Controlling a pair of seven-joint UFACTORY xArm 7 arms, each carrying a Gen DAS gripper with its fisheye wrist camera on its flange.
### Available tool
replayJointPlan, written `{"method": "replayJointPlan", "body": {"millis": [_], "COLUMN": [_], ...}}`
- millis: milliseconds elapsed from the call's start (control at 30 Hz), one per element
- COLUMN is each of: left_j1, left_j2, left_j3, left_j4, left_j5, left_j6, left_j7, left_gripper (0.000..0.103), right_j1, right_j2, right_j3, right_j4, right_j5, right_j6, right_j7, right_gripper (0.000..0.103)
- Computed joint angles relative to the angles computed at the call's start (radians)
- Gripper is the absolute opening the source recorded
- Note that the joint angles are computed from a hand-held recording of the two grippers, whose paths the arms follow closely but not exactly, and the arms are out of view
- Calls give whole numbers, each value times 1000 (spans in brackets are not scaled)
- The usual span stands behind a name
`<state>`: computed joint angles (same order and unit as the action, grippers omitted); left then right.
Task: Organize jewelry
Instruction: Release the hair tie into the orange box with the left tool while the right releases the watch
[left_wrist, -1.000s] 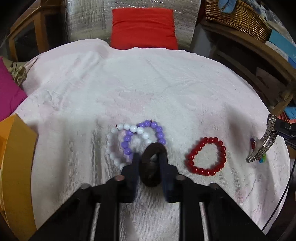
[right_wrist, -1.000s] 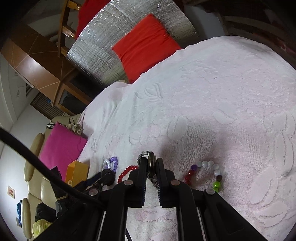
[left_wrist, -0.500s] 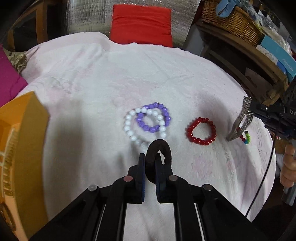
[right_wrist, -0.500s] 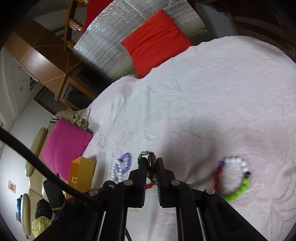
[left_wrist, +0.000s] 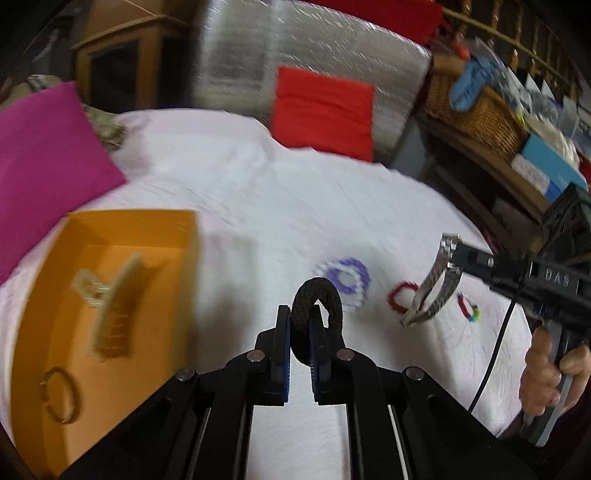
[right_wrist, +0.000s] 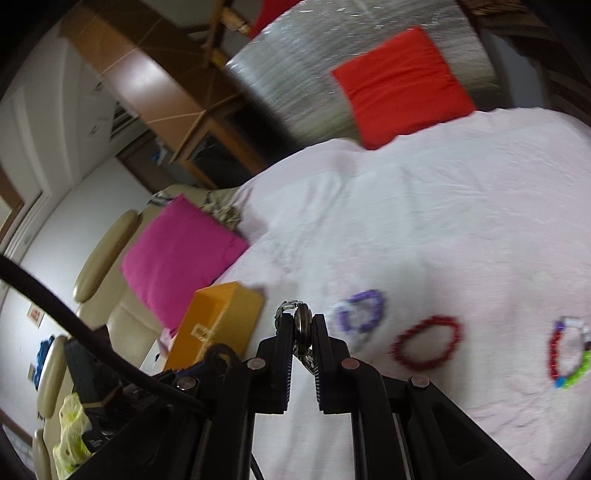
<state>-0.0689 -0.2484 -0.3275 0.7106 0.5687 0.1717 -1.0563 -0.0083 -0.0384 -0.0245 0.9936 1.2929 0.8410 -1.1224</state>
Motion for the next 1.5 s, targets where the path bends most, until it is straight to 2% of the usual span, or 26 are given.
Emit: {"method": "replayJointPlan", "body": {"millis": [67,167,267,333,433,567,667,700,967,1133,1233,1500], "left_j1": [36,82,119,115,126,115,125,139,139,156,150,170], "left_j2": [-104,-248,-377,-460,-565,-619,-607,-596,-652,-604,-567,-485], "left_j3": [-4,-5,-1,28,36,60,54,45,109,132,171,125], "left_j4": [-70,-182,-275,-340,-414,-475,-475,-467,-511,-509,-517,-471], "left_j5": [16,-25,-74,-117,-167,-230,-255,-254,-306,-327,-358,-337], "left_j6": [11,32,87,115,188,242,287,307,383,395,369,400], "left_j7": [-48,-79,-79,-55,-31,13,29,27,57,71,93,68], "left_gripper": [9,9,9,9,9,9,9,9,9,9,9,10], "right_j1": [22,63,115,153,208,279,331,348,436,465,477,476], "right_j2": [-27,-62,-87,-104,-115,-104,-59,-40,110,172,197,216], "right_j3": [18,38,56,71,92,130,170,185,260,288,294,306], "right_j4": [-19,-42,-61,-74,-82,-75,-56,-49,-12,-6,-10,-24], "right_j5": [9,28,57,80,109,123,94,75,-115,-300,-452,-765], "right_j6": [-5,-16,-22,-24,-22,-33,-85,-114,-295,-409,-469,-529], "right_j7": [-10,-26,-50,-68,-89,-106,-98,-90,51,215,347,602], "right_gripper": [11,11,11,11,11,11,11,11,11,11,11,12]}}
